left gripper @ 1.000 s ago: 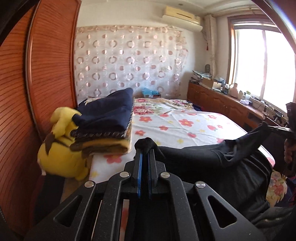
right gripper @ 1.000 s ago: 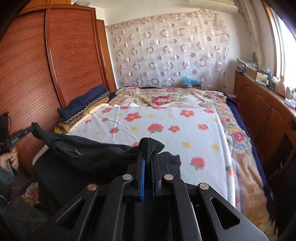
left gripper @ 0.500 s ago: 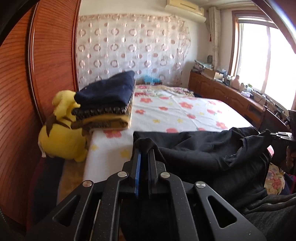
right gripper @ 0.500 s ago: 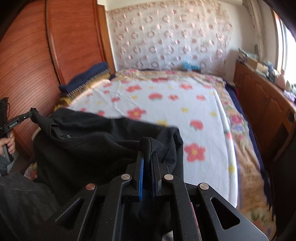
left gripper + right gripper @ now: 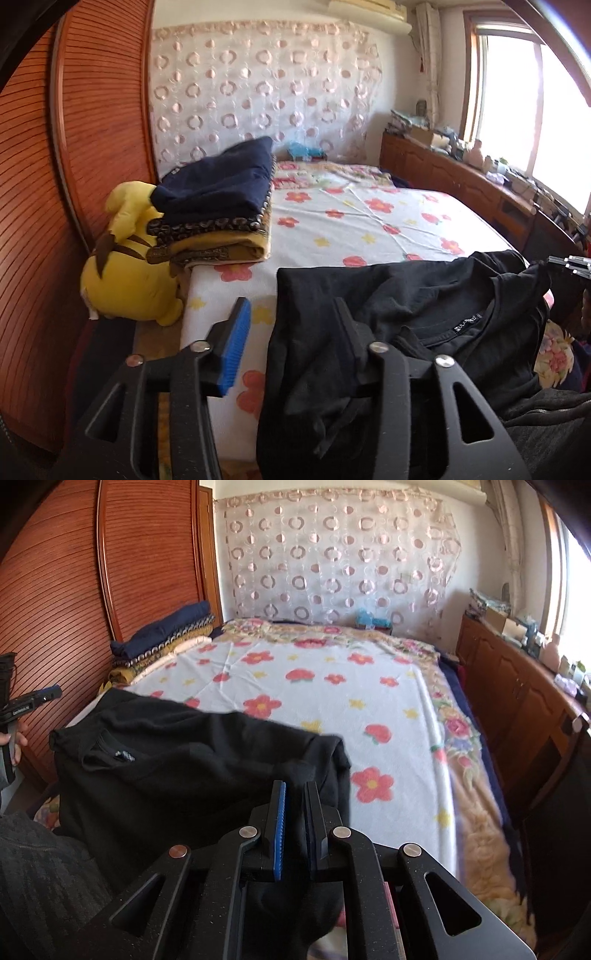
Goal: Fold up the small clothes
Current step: 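Grasp the opposite shirt edge with the right tool while the left tool holds its edge, then lift the black shirt with both tools and fold it over onto itself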
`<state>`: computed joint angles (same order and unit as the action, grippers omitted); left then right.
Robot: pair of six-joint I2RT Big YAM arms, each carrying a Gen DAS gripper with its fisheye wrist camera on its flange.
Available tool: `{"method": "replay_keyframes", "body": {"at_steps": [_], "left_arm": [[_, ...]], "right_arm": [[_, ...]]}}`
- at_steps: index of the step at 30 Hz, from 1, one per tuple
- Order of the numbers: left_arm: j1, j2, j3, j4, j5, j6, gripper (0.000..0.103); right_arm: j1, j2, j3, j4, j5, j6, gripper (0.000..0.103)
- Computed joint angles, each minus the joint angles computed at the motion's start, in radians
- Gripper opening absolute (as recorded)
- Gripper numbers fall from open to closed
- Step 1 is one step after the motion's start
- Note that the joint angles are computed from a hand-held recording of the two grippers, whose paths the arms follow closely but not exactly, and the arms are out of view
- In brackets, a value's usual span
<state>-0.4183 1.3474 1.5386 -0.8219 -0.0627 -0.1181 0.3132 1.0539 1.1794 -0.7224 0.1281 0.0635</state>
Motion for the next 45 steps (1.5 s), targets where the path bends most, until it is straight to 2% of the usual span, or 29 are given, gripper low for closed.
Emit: {"method": "replay_keyframes", "body": {"at_steps": [1, 6, 8, 12, 17, 20, 28, 30, 34, 37, 41, 43, 45], "left_arm": [[0.004, 0.015, 0.013, 0.0, 0.012, 0.005, 0.059], [0.028, 0.163, 0.169, -0.079, 0.056, 0.044, 0.07], [0.035, 0.213, 0.224, -0.108, 0.055, 0.049, 0.07], [0.044, 0.301, 0.316, -0.164, 0.042, 0.063, 0.071], [0.054, 0.367, 0.363, -0.227, 0.048, 0.073, 0.071], [0.057, 0.372, 0.351, -0.225, 0.05, 0.072, 0.071], [0.065, 0.363, 0.314, -0.191, 0.088, 0.045, 0.073], [0.07, 0.362, 0.312, -0.19, 0.099, 0.033, 0.074], [0.067, 0.351, 0.295, -0.178, 0.082, 0.025, 0.076], [0.065, 0.349, 0.293, -0.175, 0.078, 0.023, 0.076], [0.065, 0.351, 0.294, -0.176, 0.077, 0.021, 0.077], [0.066, 0.351, 0.294, -0.176, 0.077, 0.02, 0.078], [0.066, 0.353, 0.296, -0.177, 0.076, 0.019, 0.078]], "right_arm": [[-0.003, -0.005, 0.004, 0.001, 0.001, -0.007, 0.01], [-0.025, 0.015, 0.027, 0.032, 0.017, -0.057, 0.018], [-0.041, 0.047, 0.045, 0.054, -0.005, -0.069, 0.023], [-0.066, 0.141, 0.085, 0.069, -0.028, -0.064, 0.024], [-0.083, 0.261, 0.166, 0.006, -0.039, -0.032, 0.024], [-0.102, 0.304, 0.207, -0.025, -0.05, -0.001, 0.024], [-0.116, 0.334, 0.24, -0.04, -0.09, 0.031, 0.022], [-0.118, 0.324, 0.226, -0.025, -0.11, 0.027, 0.012], [-0.125, 0.27, 0.168, 0.054, -0.123, 0.043, 0.008], [-0.127, 0.216, 0.112, 0.109, -0.082, 0.057, 0.006], [-0.143, 0.182, 0.069, 0.116, -0.04, 0.095, 0.006], [-0.153, 0.195, 0.072, 0.09, -0.066, 0.094, 0.006], [-0.147, 0.203, 0.074, 0.082, -0.055, 0.08, 0.006]]}}
